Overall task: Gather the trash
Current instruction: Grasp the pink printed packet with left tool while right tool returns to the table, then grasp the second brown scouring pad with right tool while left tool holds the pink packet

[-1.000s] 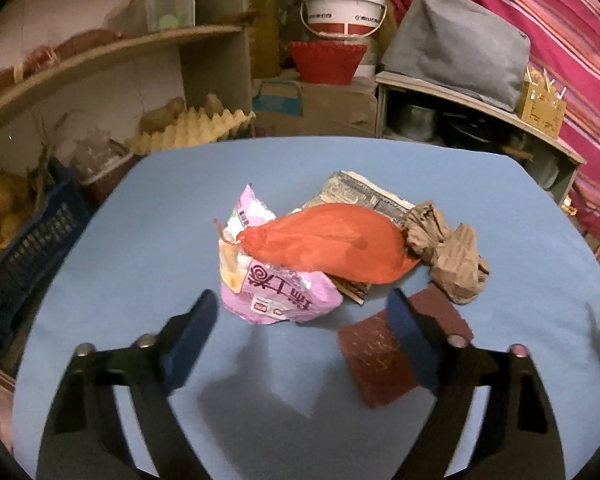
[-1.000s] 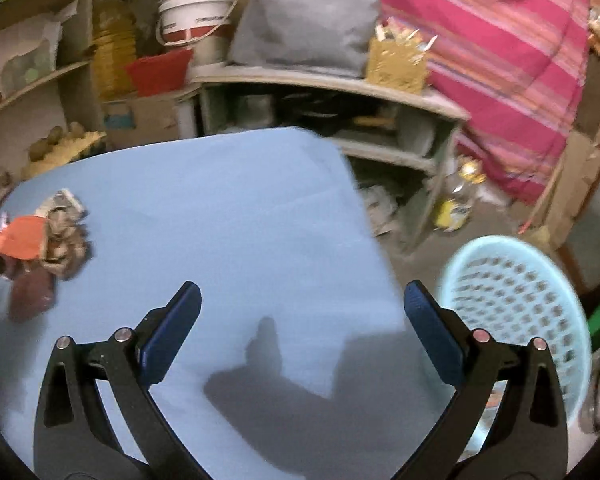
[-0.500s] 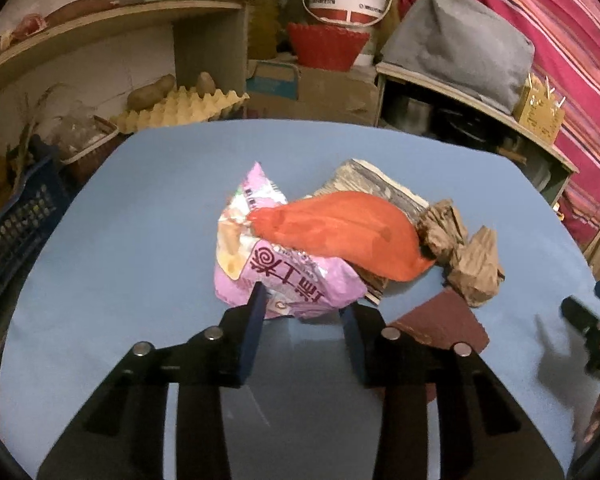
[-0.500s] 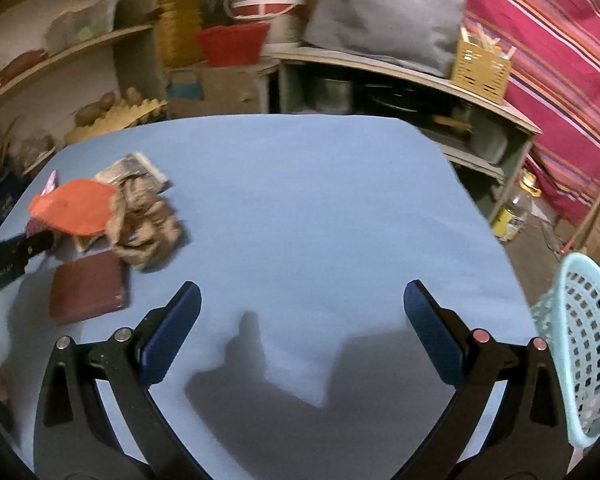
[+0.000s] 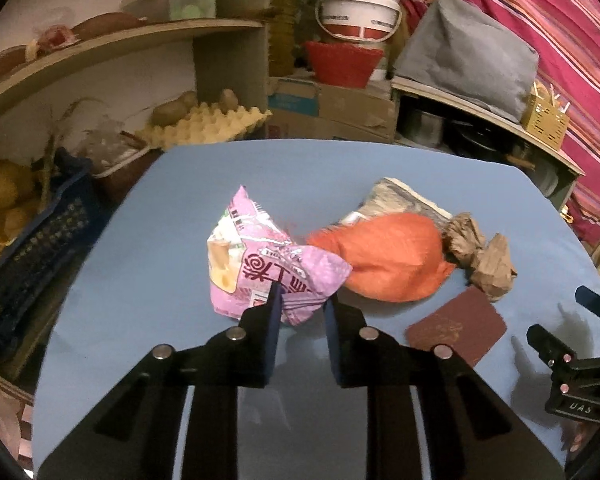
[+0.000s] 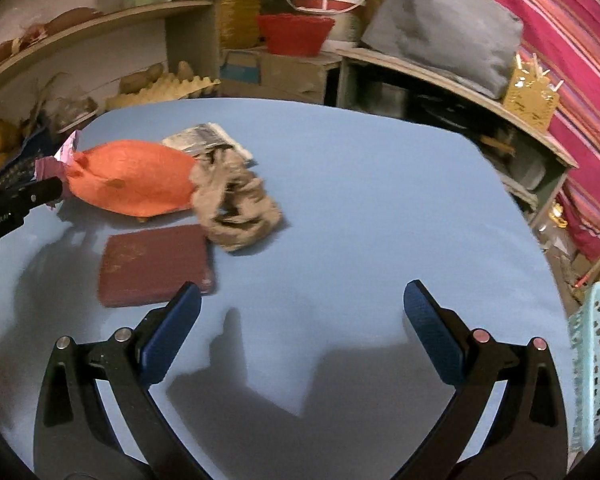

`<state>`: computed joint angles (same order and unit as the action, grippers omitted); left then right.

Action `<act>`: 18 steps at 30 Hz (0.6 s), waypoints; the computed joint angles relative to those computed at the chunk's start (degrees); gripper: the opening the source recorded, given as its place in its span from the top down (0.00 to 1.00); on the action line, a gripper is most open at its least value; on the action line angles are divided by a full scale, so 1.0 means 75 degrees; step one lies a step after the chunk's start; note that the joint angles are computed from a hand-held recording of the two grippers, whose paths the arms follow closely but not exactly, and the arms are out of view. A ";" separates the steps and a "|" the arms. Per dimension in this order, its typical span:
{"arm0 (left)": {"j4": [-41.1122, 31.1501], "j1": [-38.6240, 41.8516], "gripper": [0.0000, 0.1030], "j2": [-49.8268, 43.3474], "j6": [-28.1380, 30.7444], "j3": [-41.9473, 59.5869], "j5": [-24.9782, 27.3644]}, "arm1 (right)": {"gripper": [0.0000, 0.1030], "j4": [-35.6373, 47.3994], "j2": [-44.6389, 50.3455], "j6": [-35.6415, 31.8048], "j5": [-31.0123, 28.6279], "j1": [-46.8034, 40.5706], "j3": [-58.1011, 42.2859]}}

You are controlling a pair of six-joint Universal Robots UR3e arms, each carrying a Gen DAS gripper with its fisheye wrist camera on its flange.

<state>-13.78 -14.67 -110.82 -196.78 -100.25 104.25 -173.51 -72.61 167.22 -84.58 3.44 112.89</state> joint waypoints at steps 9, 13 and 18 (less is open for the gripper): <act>0.0412 0.0317 0.79 0.0778 0.0452 -0.1083 0.0258 | 0.04 0.0424 0.0614 0.0278 -0.0069 0.1036 -0.0776; 0.0647 0.0666 0.79 0.1110 0.0528 -0.1609 0.0004 | 0.04 0.0767 0.0922 0.0456 -0.0187 0.1323 -0.1303; 0.0824 0.0991 0.79 0.1403 0.0619 -0.2048 -0.0184 | 0.04 0.1237 0.1257 0.0655 -0.0360 0.1518 -0.1881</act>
<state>-7.60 -7.24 -100.29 -192.14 -115.61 102.86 -164.23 -63.18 172.13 -87.28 14.82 98.79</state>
